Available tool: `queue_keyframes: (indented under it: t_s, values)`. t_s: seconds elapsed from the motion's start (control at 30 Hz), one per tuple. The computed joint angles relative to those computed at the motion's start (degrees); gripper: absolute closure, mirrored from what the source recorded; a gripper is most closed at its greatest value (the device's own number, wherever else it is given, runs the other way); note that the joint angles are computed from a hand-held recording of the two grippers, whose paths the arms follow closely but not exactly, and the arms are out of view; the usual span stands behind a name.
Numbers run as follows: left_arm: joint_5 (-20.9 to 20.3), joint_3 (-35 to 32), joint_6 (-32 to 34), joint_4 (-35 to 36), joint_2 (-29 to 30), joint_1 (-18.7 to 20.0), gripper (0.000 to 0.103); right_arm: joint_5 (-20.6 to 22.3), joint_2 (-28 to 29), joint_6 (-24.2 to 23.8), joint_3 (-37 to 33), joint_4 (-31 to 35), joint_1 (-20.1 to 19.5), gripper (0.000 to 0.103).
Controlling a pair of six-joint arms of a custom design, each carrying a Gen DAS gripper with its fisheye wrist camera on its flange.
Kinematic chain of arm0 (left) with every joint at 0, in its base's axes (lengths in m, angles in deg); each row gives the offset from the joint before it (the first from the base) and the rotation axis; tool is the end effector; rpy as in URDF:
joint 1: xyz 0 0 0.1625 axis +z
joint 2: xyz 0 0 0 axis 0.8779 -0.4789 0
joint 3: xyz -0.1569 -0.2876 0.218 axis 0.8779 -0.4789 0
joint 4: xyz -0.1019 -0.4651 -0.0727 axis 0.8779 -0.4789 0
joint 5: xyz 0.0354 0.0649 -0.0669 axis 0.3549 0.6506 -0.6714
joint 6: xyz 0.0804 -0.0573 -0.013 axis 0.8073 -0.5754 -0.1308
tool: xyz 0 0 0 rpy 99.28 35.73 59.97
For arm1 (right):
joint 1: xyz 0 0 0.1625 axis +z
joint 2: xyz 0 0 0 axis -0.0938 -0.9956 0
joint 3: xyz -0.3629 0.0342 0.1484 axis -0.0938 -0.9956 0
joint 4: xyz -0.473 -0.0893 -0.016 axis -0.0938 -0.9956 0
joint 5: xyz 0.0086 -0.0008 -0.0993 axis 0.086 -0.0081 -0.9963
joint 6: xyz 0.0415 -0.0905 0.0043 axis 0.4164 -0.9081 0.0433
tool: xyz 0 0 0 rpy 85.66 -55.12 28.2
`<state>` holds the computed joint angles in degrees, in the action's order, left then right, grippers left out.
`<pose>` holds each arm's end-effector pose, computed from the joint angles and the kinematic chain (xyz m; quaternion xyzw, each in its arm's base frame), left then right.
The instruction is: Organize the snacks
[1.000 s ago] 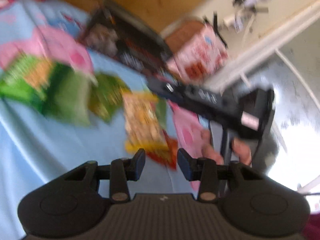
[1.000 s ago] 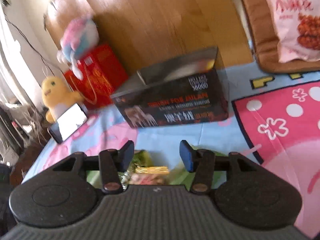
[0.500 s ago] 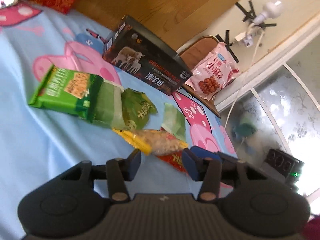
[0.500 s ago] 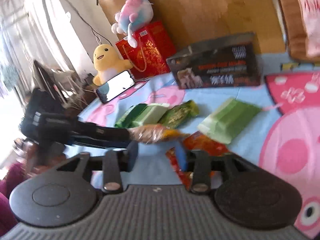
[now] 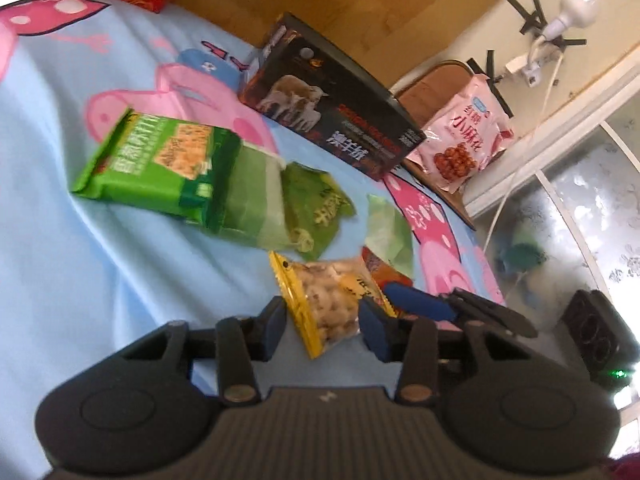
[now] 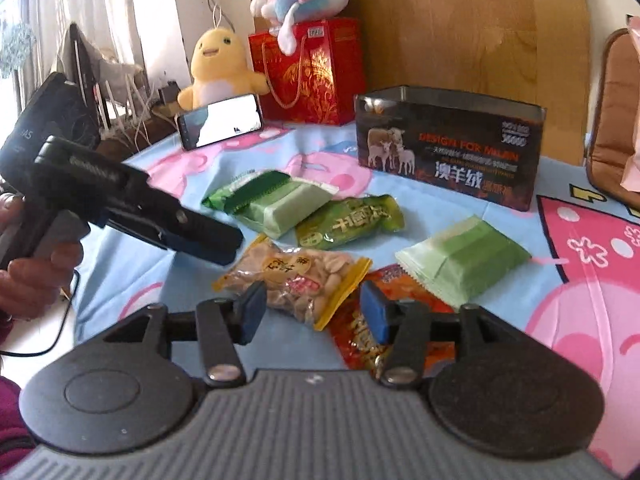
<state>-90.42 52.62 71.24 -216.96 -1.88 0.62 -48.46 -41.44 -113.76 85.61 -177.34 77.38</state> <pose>-0.1902 -0.6777 -0.0478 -0.1119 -0.9597 0.2578 0.0067 -0.0506 -0.6507 0.1661 0.3888 -0.8567 0.3090 0.1396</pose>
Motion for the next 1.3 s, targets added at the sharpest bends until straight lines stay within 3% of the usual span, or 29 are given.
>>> queue_keyframes:
  t_s: [0.1, 0.2, 0.27, 0.3, 0.33, 0.53, 0.6, 0.67, 0.7, 0.73, 0.8, 0.93, 1.03, 1.13, 1.2, 1.3]
  values:
    - [-0.1, -0.8, 0.5, 2.0, 0.1, -0.3, 0.07, -1.6, 2.3, -1.6, -0.2, -3.3, 0.9, 0.05]
    - [0.5, -1.7, 2.8, 2.7, 0.1, -1.2, 0.07, -2.8, 3.6, -3.1, 0.6, -7.8, 1.7, 0.062]
    - [-0.8, -3.4, 4.9, 2.8, 0.3, -1.5, 0.07, -2.1, 3.4, -1.6, 0.2, -7.7, 1.5, 0.07]
    - [-1.0, -4.6, 6.0, 3.0, 0.7, -1.8, 0.07, -1.7, 3.3, -0.8, 0.0, -8.2, 1.5, 0.08]
    - [-1.3, -6.1, 7.5, 3.3, 1.1, -2.0, 0.07, -0.5, 2.8, 0.0, 0.0, -7.8, 1.4, 0.081]
    - [1.1, -21.7, 18.1, 5.9, 8.3, -3.7, 0.069, 3.5, 5.5, 3.6, -5.4, -16.7, 3.1, 0.081]
    - [2.3, -29.5, 19.4, 7.7, 12.5, -3.4, 0.06, 3.2, 8.2, 5.6, -9.9, -18.6, 4.3, 0.081]
    - [6.8, -35.5, 19.3, 7.9, 16.5, -3.5, 0.051, 2.0, 11.5, 7.7, -15.6, -18.4, 5.5, 0.078]
    - [10.3, -37.2, 18.5, 8.0, 17.8, -3.7, 0.051, 1.6, 13.0, 8.0, -18.1, -17.9, 5.7, 0.07]
    - [11.5, -36.9, 17.8, 7.5, 17.8, -3.6, 0.051, 0.8, 14.2, 8.0, -20.2, -17.7, 5.9, 0.058]
    - [7.5, -32.1, 16.6, 4.7, 15.5, -2.8, 0.051, -1.1, 14.9, 10.1, -21.5, -19.0, 5.7, 0.057]
    - [-1.4, -24.1, 12.3, 6.5, 11.7, -1.3, 0.052, 2.6, 8.8, 18.0, -17.2, -10.4, 1.3, 0.057]
    - [-4.1, -23.6, 10.8, 10.2, 12.3, -0.8, 0.052, 0.9, 5.7, 24.6, -15.1, -4.2, -1.4, 0.057]
    - [-4.2, -26.8, 9.9, 15.6, 14.7, -0.8, 0.052, 5.0, 2.4, 31.1, -12.6, 1.9, -4.8, 0.058]
    - [-4.7, -28.2, 10.2, 18.1, 15.8, -0.7, 0.052, 6.9, 0.4, 29.4, -9.4, 1.6, -5.8, 0.056]
    - [-1.8, -28.3, 9.8, 19.2, 16.3, -1.2, 0.051, 4.6, -1.3, 21.4, -5.0, 0.1, -4.7, 0.056]
